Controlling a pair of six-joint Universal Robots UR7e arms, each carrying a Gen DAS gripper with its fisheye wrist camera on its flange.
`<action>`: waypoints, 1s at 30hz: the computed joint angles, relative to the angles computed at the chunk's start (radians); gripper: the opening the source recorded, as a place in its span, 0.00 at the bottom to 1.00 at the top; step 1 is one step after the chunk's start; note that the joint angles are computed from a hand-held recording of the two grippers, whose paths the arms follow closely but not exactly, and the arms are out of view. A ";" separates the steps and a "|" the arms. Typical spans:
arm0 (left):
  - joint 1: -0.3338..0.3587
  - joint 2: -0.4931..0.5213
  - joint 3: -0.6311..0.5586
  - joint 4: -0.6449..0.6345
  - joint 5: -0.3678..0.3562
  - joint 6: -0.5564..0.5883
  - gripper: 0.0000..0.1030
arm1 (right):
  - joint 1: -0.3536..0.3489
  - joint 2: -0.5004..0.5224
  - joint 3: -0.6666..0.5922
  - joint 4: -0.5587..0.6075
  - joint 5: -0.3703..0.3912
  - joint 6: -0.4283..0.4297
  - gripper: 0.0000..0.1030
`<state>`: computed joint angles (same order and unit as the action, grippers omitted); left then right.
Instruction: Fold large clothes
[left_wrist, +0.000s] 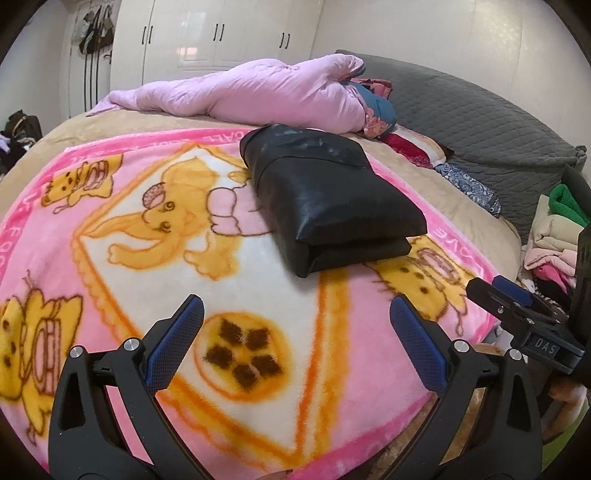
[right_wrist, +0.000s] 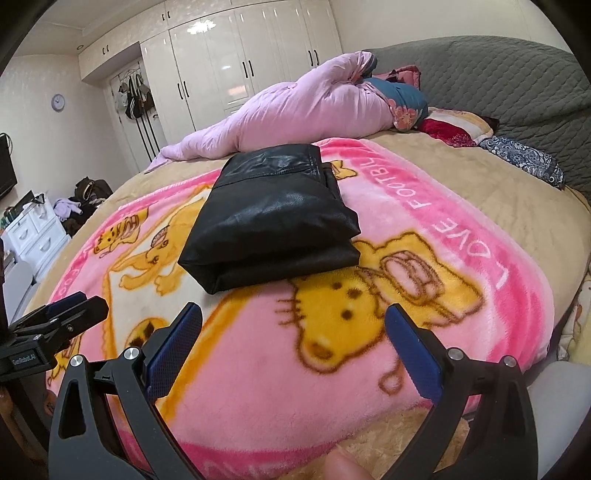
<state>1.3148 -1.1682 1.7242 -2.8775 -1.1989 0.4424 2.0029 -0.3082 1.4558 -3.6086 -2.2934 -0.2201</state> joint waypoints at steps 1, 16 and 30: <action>0.001 0.000 0.000 0.001 0.000 -0.002 0.92 | 0.000 0.002 -0.003 0.002 -0.002 0.001 0.96; -0.002 -0.004 0.008 0.012 0.007 -0.013 0.92 | -0.001 -0.004 0.003 0.018 -0.007 0.026 0.96; -0.008 -0.013 0.017 0.006 0.021 -0.013 0.92 | 0.000 -0.006 0.007 0.020 -0.012 0.033 0.96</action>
